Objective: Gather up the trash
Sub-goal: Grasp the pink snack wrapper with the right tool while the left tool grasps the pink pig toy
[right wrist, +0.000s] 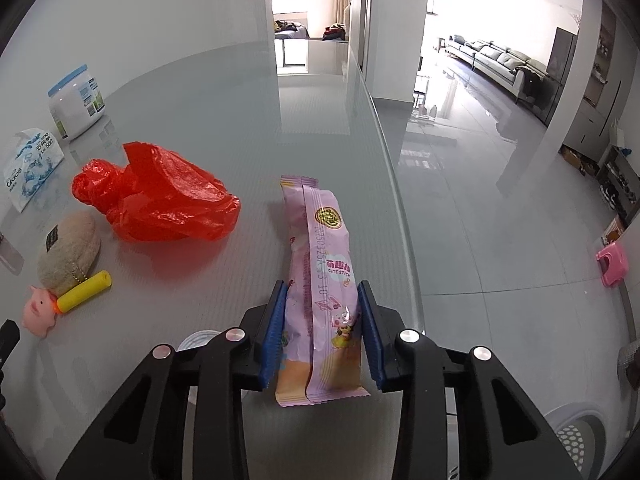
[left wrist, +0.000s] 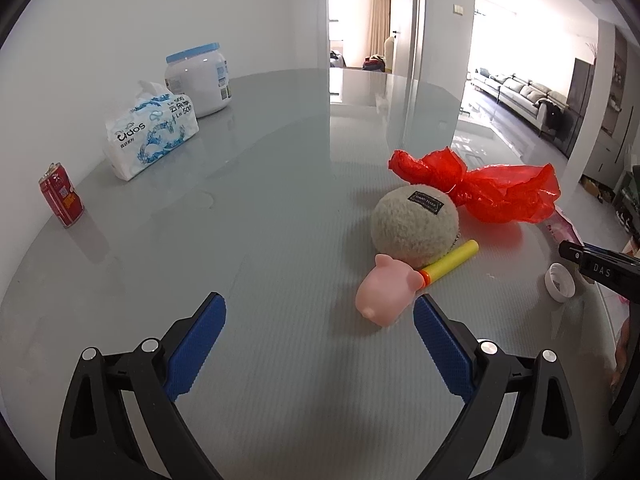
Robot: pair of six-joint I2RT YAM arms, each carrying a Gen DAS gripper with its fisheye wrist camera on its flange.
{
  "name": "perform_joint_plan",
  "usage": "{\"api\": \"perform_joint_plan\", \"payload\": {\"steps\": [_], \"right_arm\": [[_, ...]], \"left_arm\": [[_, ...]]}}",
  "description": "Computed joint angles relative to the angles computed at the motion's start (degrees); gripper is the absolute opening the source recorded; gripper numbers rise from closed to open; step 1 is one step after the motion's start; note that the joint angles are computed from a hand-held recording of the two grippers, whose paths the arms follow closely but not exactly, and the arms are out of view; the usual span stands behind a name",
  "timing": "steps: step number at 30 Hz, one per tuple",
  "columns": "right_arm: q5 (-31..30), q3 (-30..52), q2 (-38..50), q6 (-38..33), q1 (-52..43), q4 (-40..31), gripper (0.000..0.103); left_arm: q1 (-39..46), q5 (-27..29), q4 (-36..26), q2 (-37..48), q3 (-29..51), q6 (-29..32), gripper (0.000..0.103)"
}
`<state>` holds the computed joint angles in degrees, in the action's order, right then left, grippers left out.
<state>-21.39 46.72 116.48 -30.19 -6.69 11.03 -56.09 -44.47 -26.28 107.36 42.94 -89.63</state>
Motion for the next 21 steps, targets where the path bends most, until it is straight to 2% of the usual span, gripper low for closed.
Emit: {"api": "perform_joint_plan", "payload": {"steps": [3, 7, 10, 12, 14, 18, 21], "right_arm": [[-3.2, -2.7, -3.0, -0.5, -3.1, -0.2, 0.035], [-9.8, -6.0, -6.8, -2.8, -9.6, -4.0, 0.035], [-14.9, -7.6, -9.3, -6.9, -15.6, -9.2, 0.034], [-17.7, -9.2, -11.6, -10.1, -19.2, -12.5, 0.035], [-20.2, -8.6, -12.7, -14.6, -22.8, -18.9, 0.035], [-22.8, -8.3, -15.2, -24.4, -28.6, -29.9, 0.035], [-22.9, -10.1, -17.9, -26.8, -29.8, -32.2, 0.035]], "left_arm": [[0.2, 0.2, 0.9, 0.3, 0.1, 1.0, 0.093], [0.4, 0.3, 1.7, 0.8, 0.9, 2.6, 0.093], [1.3, 1.5, 3.8, 1.2, 0.9, 4.8, 0.093], [2.3, 3.0, 7.2, 1.2, 0.2, 7.4, 0.093], [3.6, 5.5, 11.3, 1.3, -0.8, 10.5, 0.093], [4.4, 6.1, 10.3, 3.1, 1.3, 11.8, 0.093], [5.3, 6.8, 11.7, 3.2, 1.1, 12.8, 0.091]]}}
